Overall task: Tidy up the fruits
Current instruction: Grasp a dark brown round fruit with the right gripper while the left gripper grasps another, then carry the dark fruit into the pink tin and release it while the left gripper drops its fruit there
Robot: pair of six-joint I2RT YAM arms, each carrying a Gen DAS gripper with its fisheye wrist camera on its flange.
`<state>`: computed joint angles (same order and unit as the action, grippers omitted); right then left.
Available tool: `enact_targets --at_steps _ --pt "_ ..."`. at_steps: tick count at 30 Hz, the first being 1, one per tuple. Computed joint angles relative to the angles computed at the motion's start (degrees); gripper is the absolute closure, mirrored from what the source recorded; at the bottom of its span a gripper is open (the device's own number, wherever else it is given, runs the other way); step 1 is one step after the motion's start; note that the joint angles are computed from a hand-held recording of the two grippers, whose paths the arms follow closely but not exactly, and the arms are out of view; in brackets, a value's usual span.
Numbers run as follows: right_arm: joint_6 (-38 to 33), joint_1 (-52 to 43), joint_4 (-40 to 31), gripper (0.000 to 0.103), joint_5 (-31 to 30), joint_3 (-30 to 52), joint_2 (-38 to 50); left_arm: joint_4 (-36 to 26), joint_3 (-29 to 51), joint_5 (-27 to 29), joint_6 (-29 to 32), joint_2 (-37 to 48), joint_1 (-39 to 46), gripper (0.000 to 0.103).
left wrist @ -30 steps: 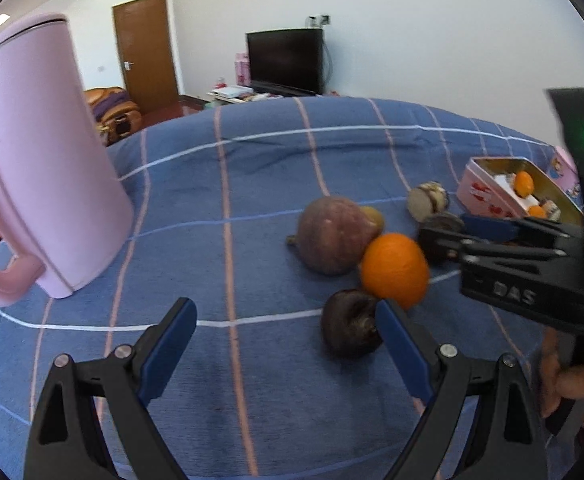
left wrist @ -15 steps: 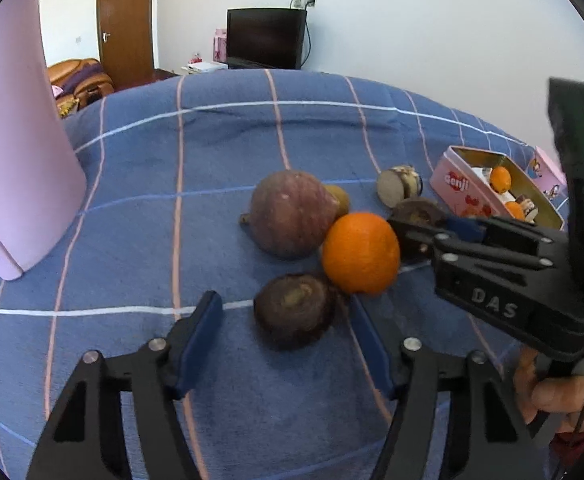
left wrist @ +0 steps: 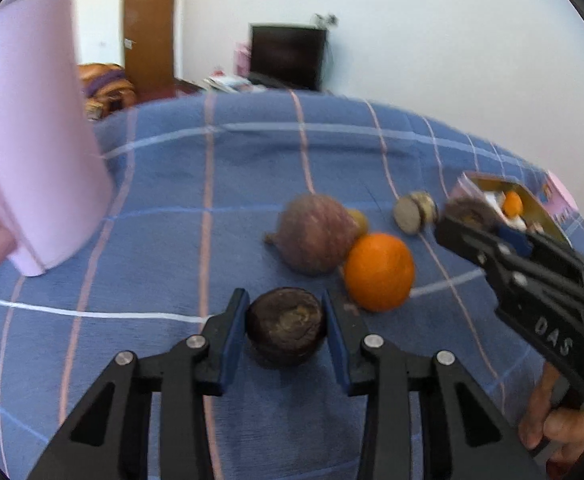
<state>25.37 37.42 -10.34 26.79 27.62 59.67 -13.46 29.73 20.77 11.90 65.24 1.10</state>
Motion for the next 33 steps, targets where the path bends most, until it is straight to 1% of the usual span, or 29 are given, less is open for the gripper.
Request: enact_targets --at_steps 4,6,7,9,12,15,21,28,33 --pt "-0.27 4.31 -0.51 0.068 6.2 -0.77 -2.39 3.53 -2.7 -1.55 -5.63 -4.72 1.24 0.064" --pt "-0.98 6.13 -0.39 0.068 9.22 -1.36 -3.53 4.51 -3.7 -3.6 -7.6 -6.61 1.05 0.064" --pt "-1.0 7.15 -1.0 0.068 10.63 -1.7 -4.61 5.02 -4.42 -5.82 -8.88 -8.07 0.41 0.064" --pt "-0.76 8.5 -2.25 0.068 12.09 -2.02 -6.07 5.39 -5.11 -7.81 -9.85 -9.84 0.3 0.064" --pt "0.02 9.49 -4.89 0.068 13.08 -2.91 -9.36 5.9 -6.79 -12.7 -12.19 -13.58 -2.71 0.064" --pt "0.69 9.8 -7.77 0.068 14.13 -3.85 -13.02 5.69 -7.86 -14.85 -13.81 -15.86 -5.2 0.064" --pt "0.88 8.16 -12.44 0.068 13.95 -5.37 -19.67 4.11 -9.52 -22.05 -18.2 -20.88 -14.11 0.064" --pt "-1.17 4.15 -17.58 0.068 12.22 -6.71 -29.06 3.34 -8.77 -30.4 -24.44 -20.35 -26.08 0.064" --pt "-4.51 -1.46 -20.61 0.068 9.01 -7.42 -35.41 3.77 -8.18 -35.59 -28.6 -18.51 -33.9 0.064"
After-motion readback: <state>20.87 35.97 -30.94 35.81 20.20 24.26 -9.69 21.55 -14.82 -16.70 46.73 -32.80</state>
